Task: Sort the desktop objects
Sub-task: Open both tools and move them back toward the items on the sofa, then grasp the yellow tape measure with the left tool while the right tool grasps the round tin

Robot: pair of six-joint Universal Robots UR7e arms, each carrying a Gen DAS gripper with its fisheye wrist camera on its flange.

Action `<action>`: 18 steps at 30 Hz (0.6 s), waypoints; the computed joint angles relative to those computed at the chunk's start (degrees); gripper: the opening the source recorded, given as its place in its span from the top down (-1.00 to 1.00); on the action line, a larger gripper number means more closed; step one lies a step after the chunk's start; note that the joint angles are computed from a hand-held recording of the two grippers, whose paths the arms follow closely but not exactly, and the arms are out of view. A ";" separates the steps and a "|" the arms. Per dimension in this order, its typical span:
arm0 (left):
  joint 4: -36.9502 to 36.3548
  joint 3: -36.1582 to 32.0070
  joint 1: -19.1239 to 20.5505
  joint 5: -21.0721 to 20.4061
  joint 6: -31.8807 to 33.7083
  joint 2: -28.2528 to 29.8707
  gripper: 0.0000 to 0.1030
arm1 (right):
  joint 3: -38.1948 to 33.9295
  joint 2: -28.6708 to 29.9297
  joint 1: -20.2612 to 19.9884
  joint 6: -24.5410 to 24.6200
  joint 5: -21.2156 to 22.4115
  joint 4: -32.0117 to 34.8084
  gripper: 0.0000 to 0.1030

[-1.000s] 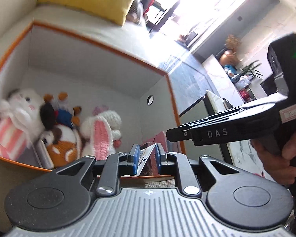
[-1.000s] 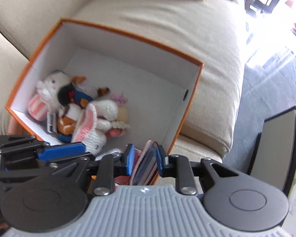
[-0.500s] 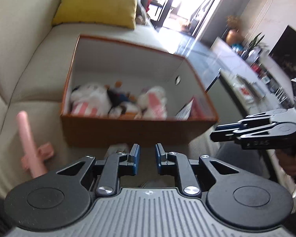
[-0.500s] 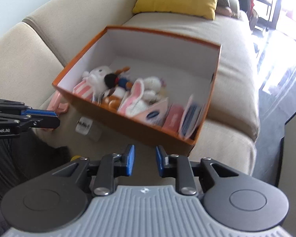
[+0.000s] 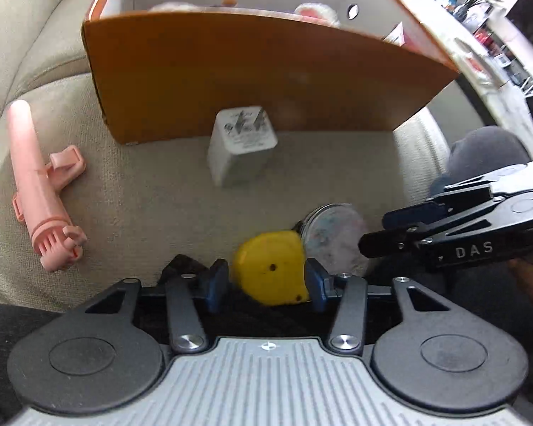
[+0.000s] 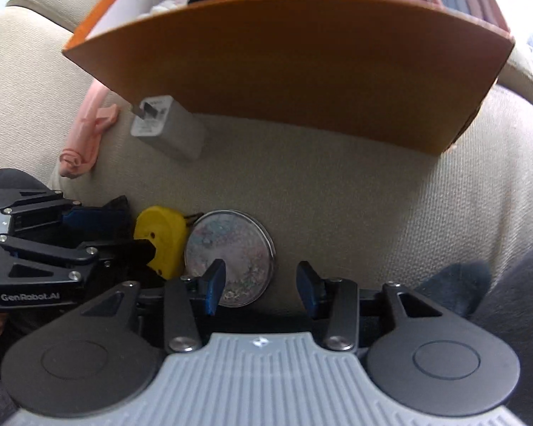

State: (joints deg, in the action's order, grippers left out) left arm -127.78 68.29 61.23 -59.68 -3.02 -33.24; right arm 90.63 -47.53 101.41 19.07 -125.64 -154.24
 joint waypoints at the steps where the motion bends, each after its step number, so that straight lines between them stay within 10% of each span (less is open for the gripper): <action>1: -0.04 0.01 0.02 0.29 -0.29 0.09 -0.07 | 0.00 0.21 -0.09 0.15 -0.03 -0.26 0.10; 15: -3.60 0.68 2.17 -3.42 -1.78 -0.03 -0.20 | 0.91 1.59 -0.88 -1.20 0.91 -5.24 -0.14; 18: -4.30 1.24 2.07 -3.62 -1.62 -0.34 -0.06 | 1.25 1.57 -0.84 -1.19 1.00 -6.36 0.14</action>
State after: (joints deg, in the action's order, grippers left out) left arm -132.08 69.52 63.30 -63.30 -4.64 -33.58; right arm 91.88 -45.96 100.57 17.88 -124.64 -160.61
